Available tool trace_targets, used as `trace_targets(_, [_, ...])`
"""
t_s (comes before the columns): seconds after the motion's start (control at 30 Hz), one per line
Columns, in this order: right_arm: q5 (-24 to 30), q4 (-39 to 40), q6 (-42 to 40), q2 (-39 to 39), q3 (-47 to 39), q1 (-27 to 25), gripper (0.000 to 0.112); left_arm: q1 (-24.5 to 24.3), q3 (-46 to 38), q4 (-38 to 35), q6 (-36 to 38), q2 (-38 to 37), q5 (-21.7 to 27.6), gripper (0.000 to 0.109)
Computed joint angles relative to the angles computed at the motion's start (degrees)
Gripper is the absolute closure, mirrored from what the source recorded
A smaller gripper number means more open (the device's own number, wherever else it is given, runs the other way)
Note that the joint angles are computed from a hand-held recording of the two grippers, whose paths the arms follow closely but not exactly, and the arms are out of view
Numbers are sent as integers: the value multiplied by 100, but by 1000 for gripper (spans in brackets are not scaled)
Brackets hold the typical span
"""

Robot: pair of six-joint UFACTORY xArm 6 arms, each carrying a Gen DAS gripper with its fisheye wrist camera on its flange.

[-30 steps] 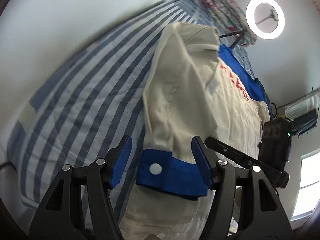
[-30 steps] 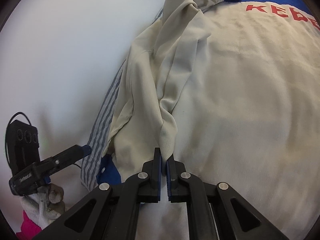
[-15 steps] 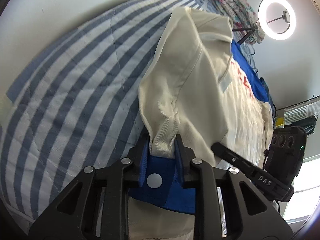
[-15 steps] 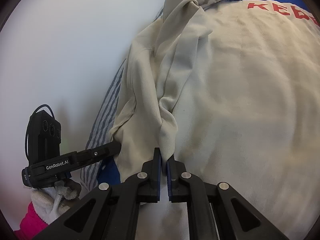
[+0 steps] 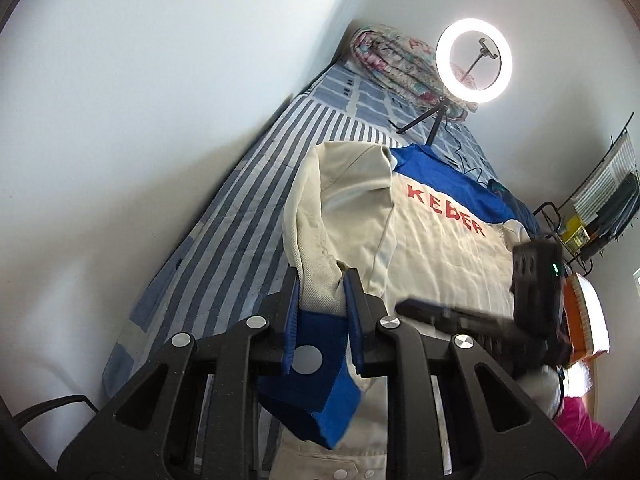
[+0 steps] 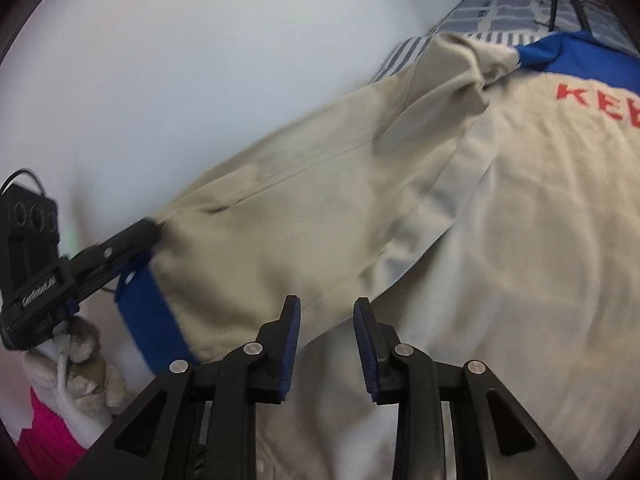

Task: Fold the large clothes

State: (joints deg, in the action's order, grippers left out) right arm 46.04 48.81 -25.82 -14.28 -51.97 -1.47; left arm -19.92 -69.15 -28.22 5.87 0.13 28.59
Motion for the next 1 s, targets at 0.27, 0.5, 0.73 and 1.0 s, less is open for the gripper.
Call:
trace_targets(0.27, [-442, -452, 656, 1239, -889, -4, 89, 29, 210, -614, 515, -278, -52, 89])
trace_targets(0.5, [-61, -1007, 922, 1926, -1508, 245, 90, -42, 296, -882, 945, -396, 24, 89])
trace_targets(0.73, [-134, -1303, 1118, 1772, -2275, -55, 53, -237, 539, -919, 1489, -618, 56, 89])
trace_targets(1.0, [637, -1625, 1924, 3111, -4438, 47, 52, -567, 817, -733, 1899, -825, 198, 89])
